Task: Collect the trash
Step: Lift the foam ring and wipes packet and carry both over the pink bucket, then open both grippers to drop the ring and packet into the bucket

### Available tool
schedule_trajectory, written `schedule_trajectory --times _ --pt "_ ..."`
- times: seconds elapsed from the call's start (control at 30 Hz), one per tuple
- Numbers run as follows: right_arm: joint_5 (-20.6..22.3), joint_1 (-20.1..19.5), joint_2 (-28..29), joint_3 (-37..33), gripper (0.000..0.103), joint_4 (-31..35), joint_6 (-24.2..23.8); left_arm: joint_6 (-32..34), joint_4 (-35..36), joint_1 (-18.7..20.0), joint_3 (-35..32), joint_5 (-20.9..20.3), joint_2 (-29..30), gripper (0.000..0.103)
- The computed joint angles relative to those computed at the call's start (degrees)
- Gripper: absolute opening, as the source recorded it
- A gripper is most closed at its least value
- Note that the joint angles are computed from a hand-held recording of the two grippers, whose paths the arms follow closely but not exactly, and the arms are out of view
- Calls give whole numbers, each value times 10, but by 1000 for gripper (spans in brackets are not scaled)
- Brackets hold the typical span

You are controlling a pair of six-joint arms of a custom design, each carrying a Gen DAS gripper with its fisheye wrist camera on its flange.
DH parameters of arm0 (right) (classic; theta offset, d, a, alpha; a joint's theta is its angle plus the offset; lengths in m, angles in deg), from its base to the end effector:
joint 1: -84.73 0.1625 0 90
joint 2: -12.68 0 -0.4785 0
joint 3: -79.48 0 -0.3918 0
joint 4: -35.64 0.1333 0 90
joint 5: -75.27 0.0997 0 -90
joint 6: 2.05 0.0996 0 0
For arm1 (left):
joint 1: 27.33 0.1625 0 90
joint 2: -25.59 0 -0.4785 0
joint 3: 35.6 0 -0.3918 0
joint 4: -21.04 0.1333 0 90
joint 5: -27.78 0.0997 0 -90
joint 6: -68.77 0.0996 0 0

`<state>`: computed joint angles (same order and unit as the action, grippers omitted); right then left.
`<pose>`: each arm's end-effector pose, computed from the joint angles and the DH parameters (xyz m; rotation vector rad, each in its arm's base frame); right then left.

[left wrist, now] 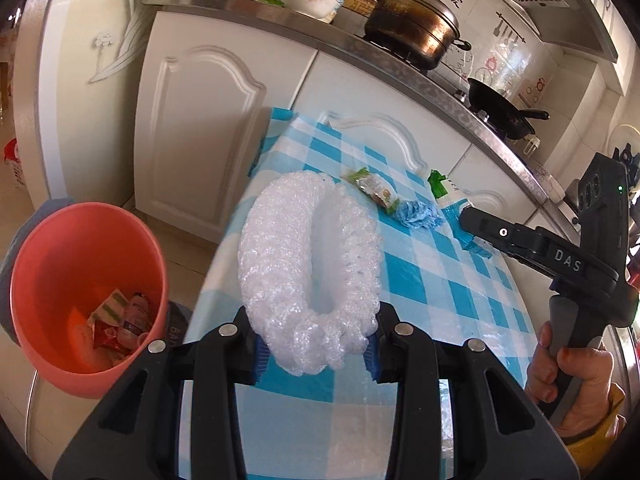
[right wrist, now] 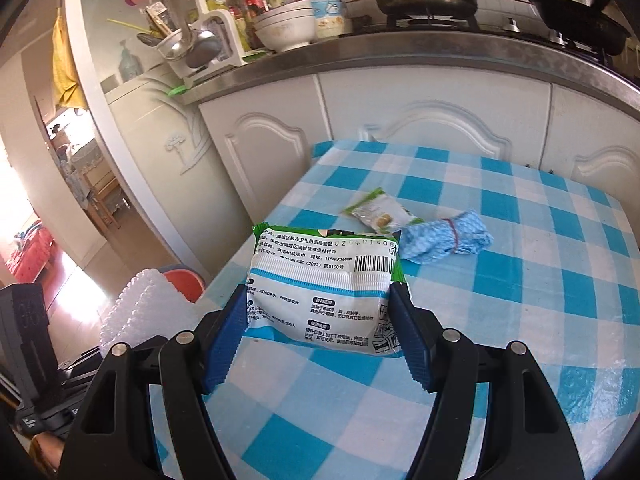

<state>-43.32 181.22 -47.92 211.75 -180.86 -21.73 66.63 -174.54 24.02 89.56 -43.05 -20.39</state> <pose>0.1401 -0.4742 0.2386 0.2265 -2.3286 1.1272 -0.2059 -0.5232 0.0818 0.7945 2.7732 -0.8033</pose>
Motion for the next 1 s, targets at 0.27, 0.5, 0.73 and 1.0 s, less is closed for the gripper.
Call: schedule_trajectory --times 0.27,0.5,0.73,1.0 --pt "30 43 48 -58 69 89 -2 -10 -17 35 8 39 -33 38" --pt "53 74 104 -121 69 163 -12 -19 -30 75 11 78 -63 38" --pt "55 91 161 -185 70 236 -29 -24 -25 110 0 101 -71 38" --pt "43 87 215 -242 71 301 -31 -31 2 141 -25 100 -54 39"
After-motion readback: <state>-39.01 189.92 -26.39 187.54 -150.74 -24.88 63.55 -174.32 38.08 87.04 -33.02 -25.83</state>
